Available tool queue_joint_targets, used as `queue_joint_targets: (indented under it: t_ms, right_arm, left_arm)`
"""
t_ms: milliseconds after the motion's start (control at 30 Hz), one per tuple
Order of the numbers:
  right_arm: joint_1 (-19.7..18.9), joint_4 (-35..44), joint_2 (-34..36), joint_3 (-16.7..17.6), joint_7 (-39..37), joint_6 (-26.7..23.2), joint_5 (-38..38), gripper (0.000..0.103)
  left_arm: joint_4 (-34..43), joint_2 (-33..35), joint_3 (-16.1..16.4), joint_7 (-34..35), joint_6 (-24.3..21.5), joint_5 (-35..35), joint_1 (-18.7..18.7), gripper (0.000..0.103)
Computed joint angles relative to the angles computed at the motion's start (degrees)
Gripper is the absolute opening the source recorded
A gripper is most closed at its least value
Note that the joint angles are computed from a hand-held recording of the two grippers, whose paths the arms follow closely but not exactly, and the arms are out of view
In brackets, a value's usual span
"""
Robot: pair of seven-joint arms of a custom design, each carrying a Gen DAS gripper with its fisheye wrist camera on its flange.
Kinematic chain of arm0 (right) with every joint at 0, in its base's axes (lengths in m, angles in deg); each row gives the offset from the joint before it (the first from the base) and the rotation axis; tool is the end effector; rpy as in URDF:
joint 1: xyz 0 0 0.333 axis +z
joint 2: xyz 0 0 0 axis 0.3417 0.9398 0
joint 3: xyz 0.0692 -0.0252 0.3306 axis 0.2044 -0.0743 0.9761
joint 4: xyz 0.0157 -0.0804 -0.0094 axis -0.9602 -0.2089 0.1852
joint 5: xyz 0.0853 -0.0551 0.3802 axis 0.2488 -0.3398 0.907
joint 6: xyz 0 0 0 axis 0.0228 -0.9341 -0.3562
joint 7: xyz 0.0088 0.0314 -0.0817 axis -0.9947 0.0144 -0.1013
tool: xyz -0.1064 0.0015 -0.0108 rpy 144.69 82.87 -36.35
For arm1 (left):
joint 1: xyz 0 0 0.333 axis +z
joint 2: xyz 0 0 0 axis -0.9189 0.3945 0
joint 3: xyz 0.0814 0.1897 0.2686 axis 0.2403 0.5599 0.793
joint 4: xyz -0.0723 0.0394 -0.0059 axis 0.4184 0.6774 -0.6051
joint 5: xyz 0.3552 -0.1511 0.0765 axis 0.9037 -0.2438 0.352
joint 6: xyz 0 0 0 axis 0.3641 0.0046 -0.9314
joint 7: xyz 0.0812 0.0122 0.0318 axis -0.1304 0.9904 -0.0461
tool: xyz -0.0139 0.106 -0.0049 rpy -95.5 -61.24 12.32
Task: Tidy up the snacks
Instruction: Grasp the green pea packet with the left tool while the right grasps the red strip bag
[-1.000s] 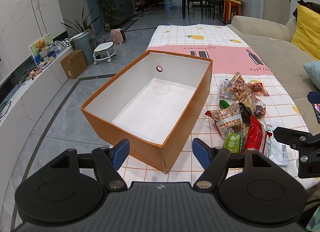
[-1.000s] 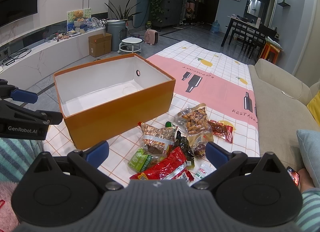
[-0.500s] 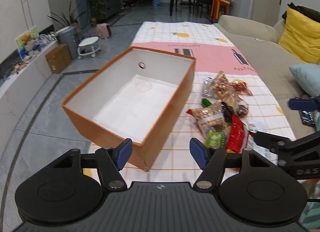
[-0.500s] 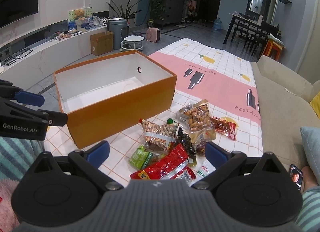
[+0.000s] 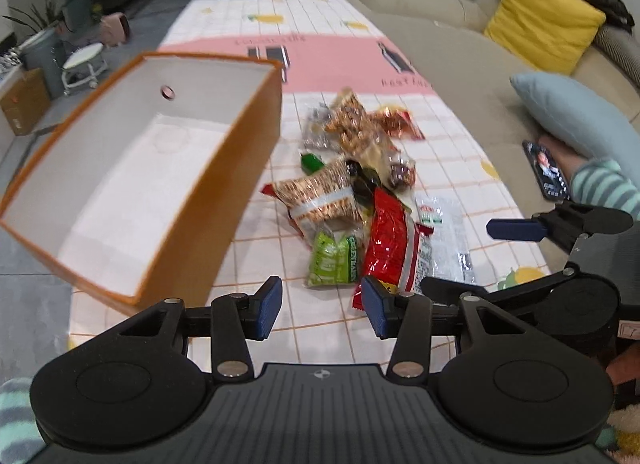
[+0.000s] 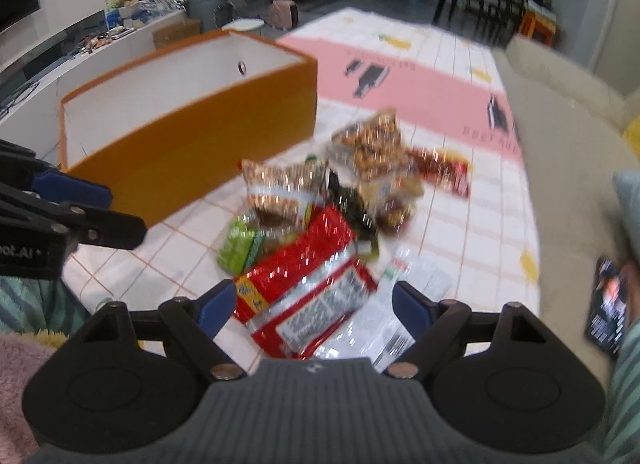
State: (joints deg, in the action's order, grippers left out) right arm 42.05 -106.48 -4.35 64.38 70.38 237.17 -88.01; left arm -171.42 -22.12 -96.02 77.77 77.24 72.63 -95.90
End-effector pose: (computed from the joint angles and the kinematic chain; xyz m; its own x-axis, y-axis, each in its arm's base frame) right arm 0.5369 0.2891 0.4354 0.4434 -0.8962 -0.0170 -0.7231 -0.3464 -0.5976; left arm 0.5074 -0.4437 0.4787 -0.1610 -0.9831 0.0876 -0.8387 0.0895 -0.5372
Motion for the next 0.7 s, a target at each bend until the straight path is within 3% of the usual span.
queue_joint_targets:
  t_ms: [133,267,367,700]
  right_arm:
    - [-1.0,2.6,2.8,1.1,-0.3,-2.7,5.9,0.089]
    - [-1.6,5.5,5.9,1.7,-0.2,-4.6,9.5,0.091]
    - [-2.6,6.8,7.3,2.8,-1.8,-6.0,12.5,0.094]
    - [-2.7,11.2,11.7,3.0,-2.6,-10.2,15.8,0.099]
  left_arm:
    - [3.7,3.5,-0.1,3.1,-2.5,-1.5,0.1,0.054]
    - [5.5,5.7,-0.1,6.0,-2.2,-4.9,0.8,0.056]
    - [6.6,7.0,0.2,7.6,-1.9,-6.4,0.8,0.065]
    - [9.4,10.0,1.2,9.2,-3.5,-9.7,0.4,0.068]
